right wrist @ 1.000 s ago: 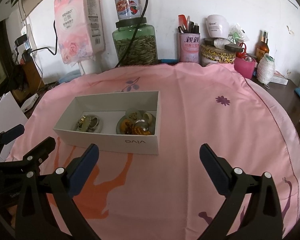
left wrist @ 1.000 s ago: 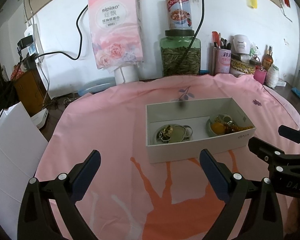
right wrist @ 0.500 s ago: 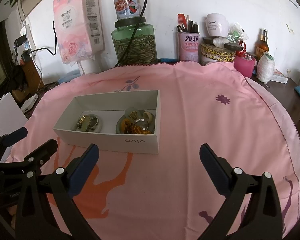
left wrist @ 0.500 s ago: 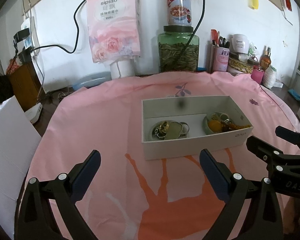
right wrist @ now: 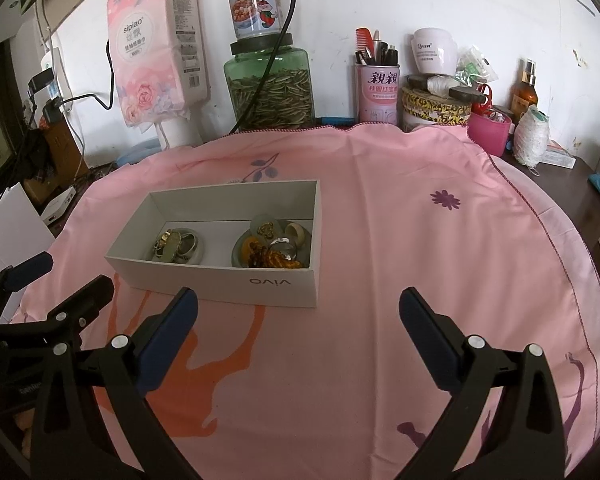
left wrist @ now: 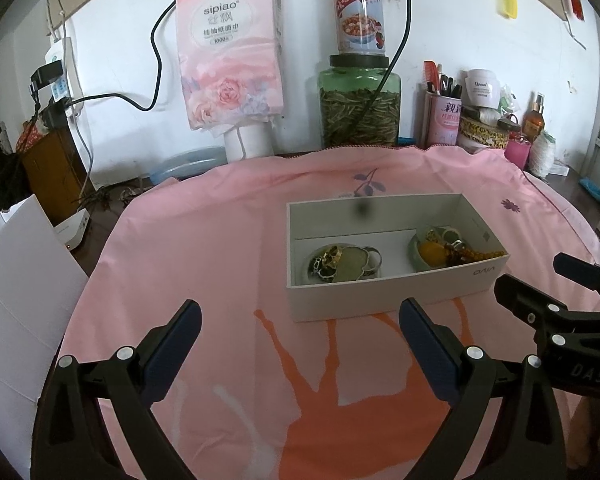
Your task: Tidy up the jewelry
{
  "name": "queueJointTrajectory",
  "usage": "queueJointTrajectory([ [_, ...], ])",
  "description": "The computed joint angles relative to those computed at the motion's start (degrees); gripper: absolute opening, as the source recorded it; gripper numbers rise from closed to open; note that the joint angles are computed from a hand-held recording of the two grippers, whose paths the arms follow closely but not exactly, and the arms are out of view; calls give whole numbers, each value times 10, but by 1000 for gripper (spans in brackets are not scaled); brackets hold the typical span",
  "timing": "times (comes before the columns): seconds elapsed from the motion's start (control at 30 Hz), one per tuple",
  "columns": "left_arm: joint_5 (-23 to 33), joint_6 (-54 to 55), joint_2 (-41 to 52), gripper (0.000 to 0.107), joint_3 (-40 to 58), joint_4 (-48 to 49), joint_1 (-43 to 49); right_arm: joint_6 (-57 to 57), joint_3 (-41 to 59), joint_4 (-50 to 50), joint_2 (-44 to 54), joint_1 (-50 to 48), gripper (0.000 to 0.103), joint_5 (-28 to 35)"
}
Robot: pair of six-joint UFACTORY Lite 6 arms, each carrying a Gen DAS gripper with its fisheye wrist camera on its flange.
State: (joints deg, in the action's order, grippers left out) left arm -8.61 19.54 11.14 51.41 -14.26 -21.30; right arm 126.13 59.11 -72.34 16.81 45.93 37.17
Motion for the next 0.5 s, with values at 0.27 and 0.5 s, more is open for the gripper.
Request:
queueJointTrajectory([
  [0.27, -3, 31, -1, 97, 0, -31, -2, -1, 0, 1, -1, 0, 96, 0],
  [0.5, 1, 52, 0, 97, 2, -50, -2, 0, -1, 0, -2, 0, 96, 0],
])
